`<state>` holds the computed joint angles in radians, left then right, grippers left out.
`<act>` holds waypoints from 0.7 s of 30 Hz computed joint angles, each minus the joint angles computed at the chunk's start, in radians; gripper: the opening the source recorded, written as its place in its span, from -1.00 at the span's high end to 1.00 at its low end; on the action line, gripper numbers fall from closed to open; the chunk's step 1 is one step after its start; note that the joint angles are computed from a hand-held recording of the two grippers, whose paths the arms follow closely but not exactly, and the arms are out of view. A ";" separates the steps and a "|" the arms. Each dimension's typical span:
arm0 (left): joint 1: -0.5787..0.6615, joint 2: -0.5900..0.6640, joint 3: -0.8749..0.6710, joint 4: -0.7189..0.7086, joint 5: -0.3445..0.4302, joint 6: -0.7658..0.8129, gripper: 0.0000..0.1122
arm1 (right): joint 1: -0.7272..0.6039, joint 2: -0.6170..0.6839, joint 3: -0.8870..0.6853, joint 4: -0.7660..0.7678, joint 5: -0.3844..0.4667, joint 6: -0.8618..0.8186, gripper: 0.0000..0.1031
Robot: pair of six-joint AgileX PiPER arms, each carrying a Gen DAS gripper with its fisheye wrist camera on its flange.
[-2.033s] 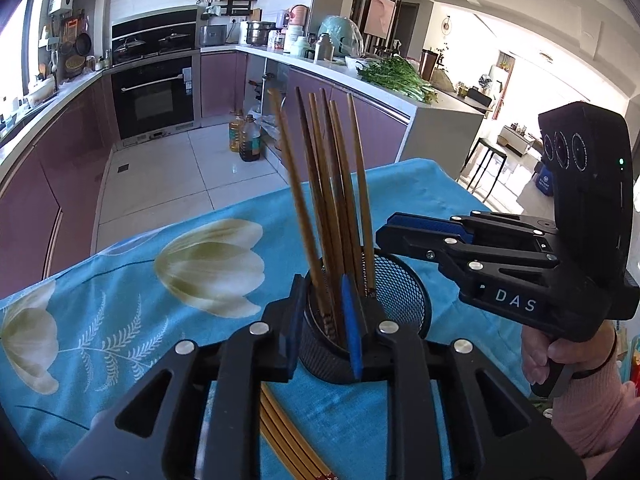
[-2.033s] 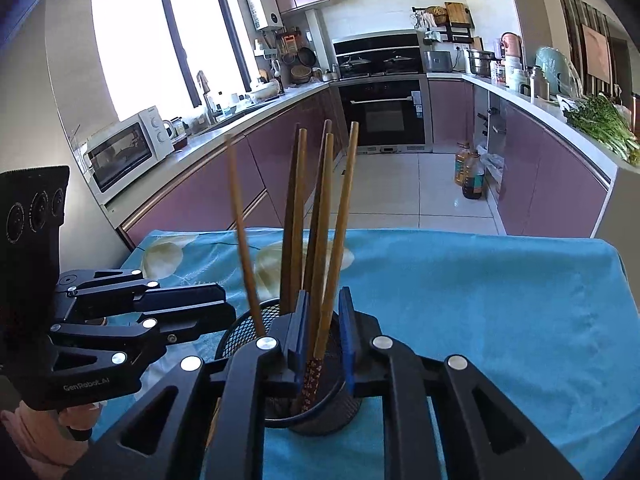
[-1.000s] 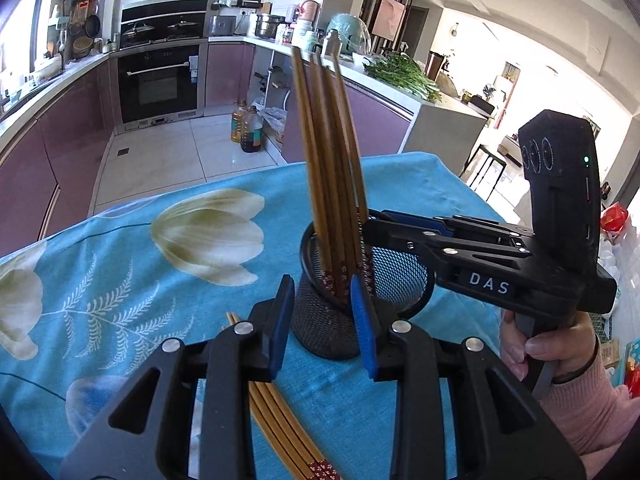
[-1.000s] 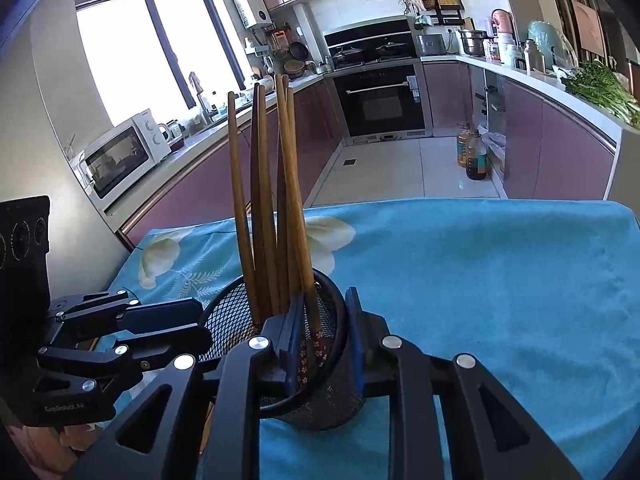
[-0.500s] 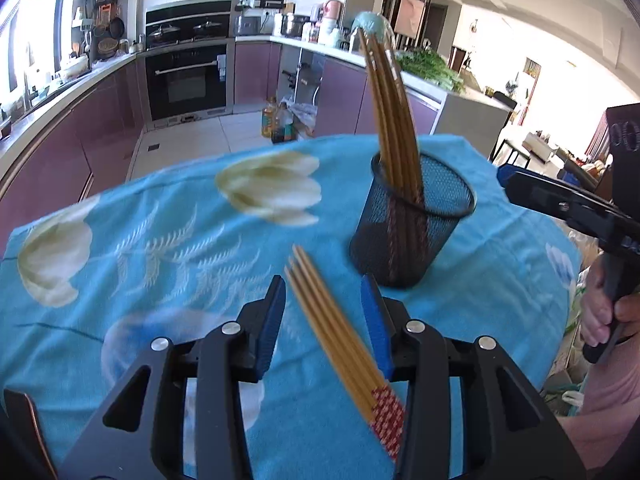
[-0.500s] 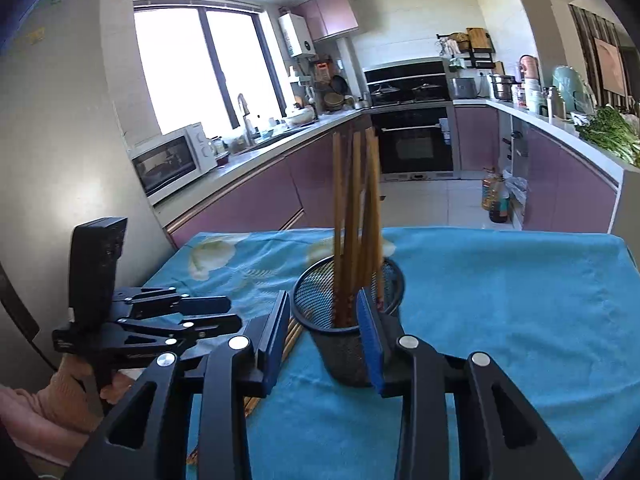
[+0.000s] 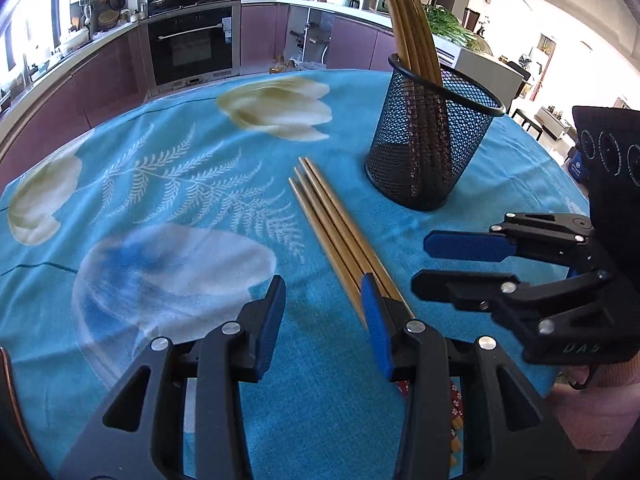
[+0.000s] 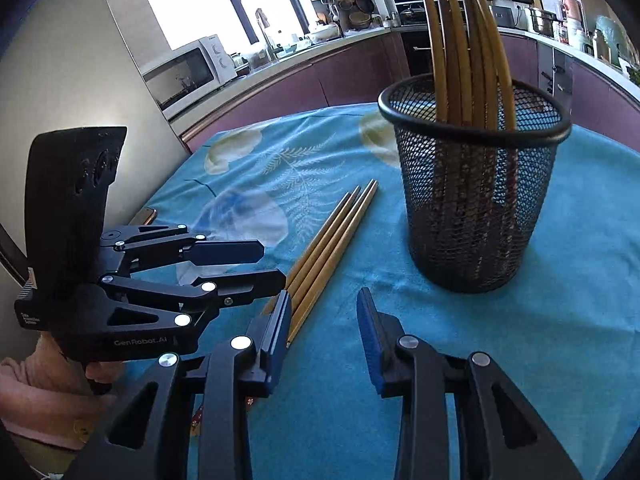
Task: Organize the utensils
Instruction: 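Grasp a chopstick from the pile with the left gripper while the right gripper grasps one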
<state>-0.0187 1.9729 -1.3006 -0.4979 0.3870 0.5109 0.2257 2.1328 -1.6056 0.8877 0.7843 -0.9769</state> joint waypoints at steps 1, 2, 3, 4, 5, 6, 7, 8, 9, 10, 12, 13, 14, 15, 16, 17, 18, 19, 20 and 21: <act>0.000 0.003 -0.002 0.000 0.002 -0.002 0.29 | 0.006 -0.001 0.000 -0.011 -0.009 0.007 0.37; -0.002 0.007 -0.004 0.007 0.002 -0.010 0.29 | 0.007 -0.002 0.003 -0.013 -0.012 0.005 0.37; -0.004 0.009 -0.006 0.004 0.002 -0.007 0.28 | 0.009 -0.003 0.007 -0.014 -0.015 0.004 0.37; -0.007 0.012 -0.007 0.008 -0.002 -0.011 0.27 | 0.010 -0.004 0.010 -0.021 -0.023 0.004 0.37; -0.010 0.014 -0.014 0.023 -0.001 -0.028 0.28 | 0.013 -0.003 0.003 -0.033 -0.025 0.012 0.37; -0.011 0.018 -0.020 0.035 0.000 -0.042 0.28 | 0.013 -0.006 0.005 -0.037 -0.028 0.014 0.37; -0.010 0.020 -0.024 0.036 0.003 -0.046 0.30 | 0.011 -0.007 0.004 -0.040 -0.025 0.015 0.37; -0.007 0.021 -0.026 0.031 0.009 -0.042 0.31 | 0.012 -0.006 0.003 -0.042 -0.026 0.017 0.37; -0.004 0.021 -0.026 0.025 0.011 -0.035 0.33 | 0.013 -0.006 0.004 -0.046 -0.029 0.019 0.37; -0.003 0.020 -0.025 0.024 0.012 -0.032 0.37 | 0.015 -0.007 0.004 -0.052 -0.033 0.023 0.37; -0.001 0.017 -0.021 0.028 0.011 -0.030 0.42 | 0.017 -0.005 0.002 -0.059 -0.034 0.028 0.37; -0.001 0.015 -0.021 0.028 0.014 -0.027 0.46 | 0.020 -0.005 0.002 -0.064 -0.038 0.028 0.37; 0.001 0.014 -0.021 0.025 0.017 -0.019 0.48 | 0.023 -0.004 0.002 -0.067 -0.042 0.031 0.37; 0.004 0.013 -0.020 0.018 0.020 -0.009 0.51 | 0.027 -0.001 -0.001 -0.072 -0.045 0.038 0.37; 0.007 0.013 -0.021 0.007 0.025 0.004 0.54 | 0.030 0.001 -0.005 -0.078 -0.047 0.045 0.37; 0.011 0.013 -0.022 -0.006 0.029 0.016 0.56 | 0.035 0.003 -0.008 -0.086 -0.053 0.050 0.37; 0.013 0.014 -0.024 -0.012 0.032 0.022 0.59 | 0.040 0.005 -0.012 -0.096 -0.059 0.058 0.37; 0.014 0.015 -0.026 -0.006 0.032 0.016 0.64 | 0.046 0.006 -0.014 -0.108 -0.069 0.067 0.38; 0.013 0.015 -0.026 0.003 0.029 0.008 0.67 | 0.049 0.005 -0.015 -0.116 -0.077 0.075 0.38; 0.012 0.015 -0.026 0.015 0.025 -0.002 0.69 | 0.053 0.006 -0.019 -0.128 -0.082 0.087 0.38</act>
<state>-0.0064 1.9876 -1.3262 -0.4830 0.4123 0.5091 0.2789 2.1390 -1.6250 0.7595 0.7021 -0.8895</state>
